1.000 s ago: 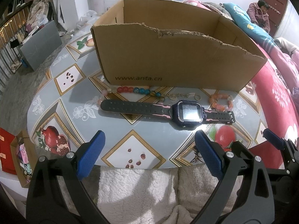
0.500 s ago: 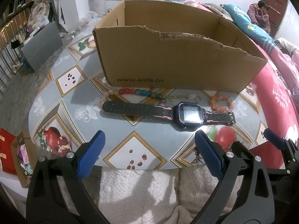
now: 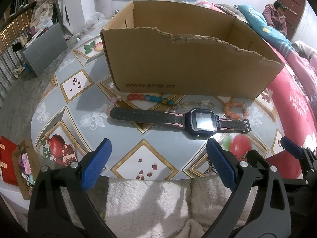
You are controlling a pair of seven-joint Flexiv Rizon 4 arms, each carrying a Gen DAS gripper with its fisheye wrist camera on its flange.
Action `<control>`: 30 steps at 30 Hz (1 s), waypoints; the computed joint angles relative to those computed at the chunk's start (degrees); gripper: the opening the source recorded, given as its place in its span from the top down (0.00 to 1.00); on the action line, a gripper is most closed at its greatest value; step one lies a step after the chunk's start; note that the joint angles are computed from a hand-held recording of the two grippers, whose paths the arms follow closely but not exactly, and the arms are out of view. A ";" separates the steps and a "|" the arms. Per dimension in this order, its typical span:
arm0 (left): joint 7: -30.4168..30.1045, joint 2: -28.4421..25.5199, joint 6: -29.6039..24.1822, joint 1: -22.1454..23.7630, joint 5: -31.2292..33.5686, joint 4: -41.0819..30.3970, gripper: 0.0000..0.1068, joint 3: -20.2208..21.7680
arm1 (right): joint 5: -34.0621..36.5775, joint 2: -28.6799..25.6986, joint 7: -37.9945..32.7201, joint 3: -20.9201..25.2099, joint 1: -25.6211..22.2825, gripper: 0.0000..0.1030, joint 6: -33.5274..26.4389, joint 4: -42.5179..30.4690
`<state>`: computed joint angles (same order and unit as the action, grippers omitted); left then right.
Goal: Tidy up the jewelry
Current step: 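Grasp the black smartwatch strap with the right gripper while the left gripper grasps the other strap end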
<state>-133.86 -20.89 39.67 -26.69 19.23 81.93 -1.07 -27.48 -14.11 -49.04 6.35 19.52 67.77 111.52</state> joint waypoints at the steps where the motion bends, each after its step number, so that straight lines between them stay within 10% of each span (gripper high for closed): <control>1: -0.11 -0.01 -0.06 -0.04 0.16 -0.03 0.13 0.07 | -0.01 0.01 0.02 -0.01 0.01 0.05 0.08 0.06; 16: 0.82 4.31 8.70 3.61 3.06 9.42 0.13 0.84 | 10.54 -2.64 -15.65 5.20 -2.77 0.09 8.69 -2.63; 30: 18.87 2.42 34.27 12.12 -21.50 21.41 0.12 -4.35 | 17.54 -10.34 -30.43 6.80 0.09 0.30 4.21 -13.36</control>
<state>-114.99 -18.48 73.94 -14.57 -2.27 103.34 -5.42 -9.95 -24.45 -79.48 13.15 19.60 71.98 98.16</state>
